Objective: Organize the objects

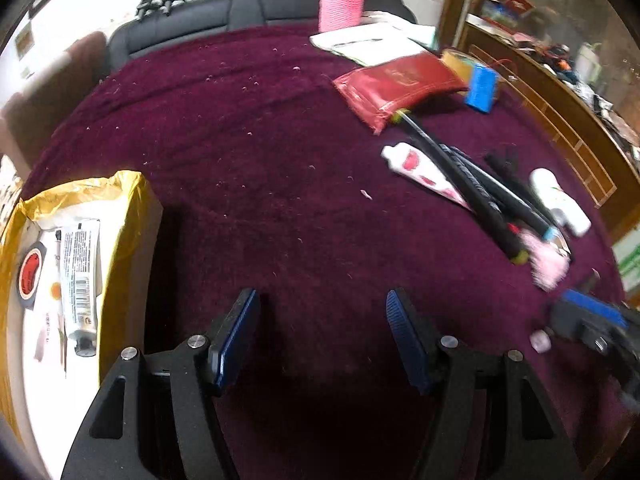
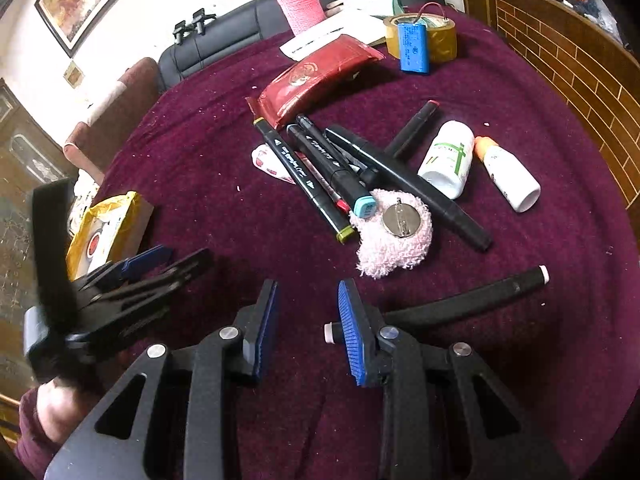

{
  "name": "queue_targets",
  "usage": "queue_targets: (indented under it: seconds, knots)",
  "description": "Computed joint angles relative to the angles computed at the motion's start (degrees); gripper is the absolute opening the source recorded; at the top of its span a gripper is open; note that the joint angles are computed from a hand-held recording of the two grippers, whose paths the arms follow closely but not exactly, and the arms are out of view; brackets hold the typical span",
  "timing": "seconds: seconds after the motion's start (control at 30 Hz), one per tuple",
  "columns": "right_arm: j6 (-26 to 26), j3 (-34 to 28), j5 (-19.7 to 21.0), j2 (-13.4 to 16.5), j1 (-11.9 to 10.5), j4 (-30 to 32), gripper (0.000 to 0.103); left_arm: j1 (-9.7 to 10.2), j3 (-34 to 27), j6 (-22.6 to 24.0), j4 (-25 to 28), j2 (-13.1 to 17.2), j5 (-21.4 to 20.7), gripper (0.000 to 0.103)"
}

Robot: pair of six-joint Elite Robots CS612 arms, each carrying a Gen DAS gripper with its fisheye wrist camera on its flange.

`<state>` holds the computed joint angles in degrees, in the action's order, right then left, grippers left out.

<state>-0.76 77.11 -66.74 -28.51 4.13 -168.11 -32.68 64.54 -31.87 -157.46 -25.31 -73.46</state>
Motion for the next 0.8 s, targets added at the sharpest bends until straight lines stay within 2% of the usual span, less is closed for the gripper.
queue_targets:
  seconds: [0.03,0.07,0.1,0.13,0.17,0.2,0.47,0.63,0.8]
  knots:
    - [0.0,0.1,0.6,0.1,-0.1,-0.4,0.028,-0.28,-0.4,0.2,0.4,0.3,2.0,0.059]
    - [-0.1,0.1,1.4,0.2,-0.1,-0.6,0.028,-0.49,-0.9,0.5,0.9,0.6,3.2,0.064]
    - [-0.2,0.1,2.0,0.4,-0.2,-0.6,0.028,-0.72,-0.8,0.7,0.1,0.9,4.7,0.072]
    - [-0.2,0.0,2.6,0.5,-0.2,-0.4,0.028,-1.12,-1.0,-0.1,0.8,1.2,7.5,0.094]
    - [-0.2,-0.2,3.1,0.7,-0.2,-0.2,0.028,-1.54,-0.9,-1.1,0.5,1.4,10.3,0.099]
    - [-0.3,-0.4,3.5,0.8,-0.2,0.0,0.028,-1.62,-0.9,-1.6,1.1,1.4,10.8,0.101]
    - [-0.9,-1.2,5.2,1.8,-0.4,0.2,0.028,-0.76,0.1,-3.0,-0.8,1.1,6.7,0.102]
    - [0.8,-1.8,5.0,2.2,-0.7,-0.7,0.028,-0.68,-0.7,-3.0,-0.3,1.5,6.6,0.102]
    - [0.7,-2.6,4.0,2.6,-0.5,1.0,0.028,-0.67,-0.7,-3.0,-0.3,1.5,6.6,0.102]
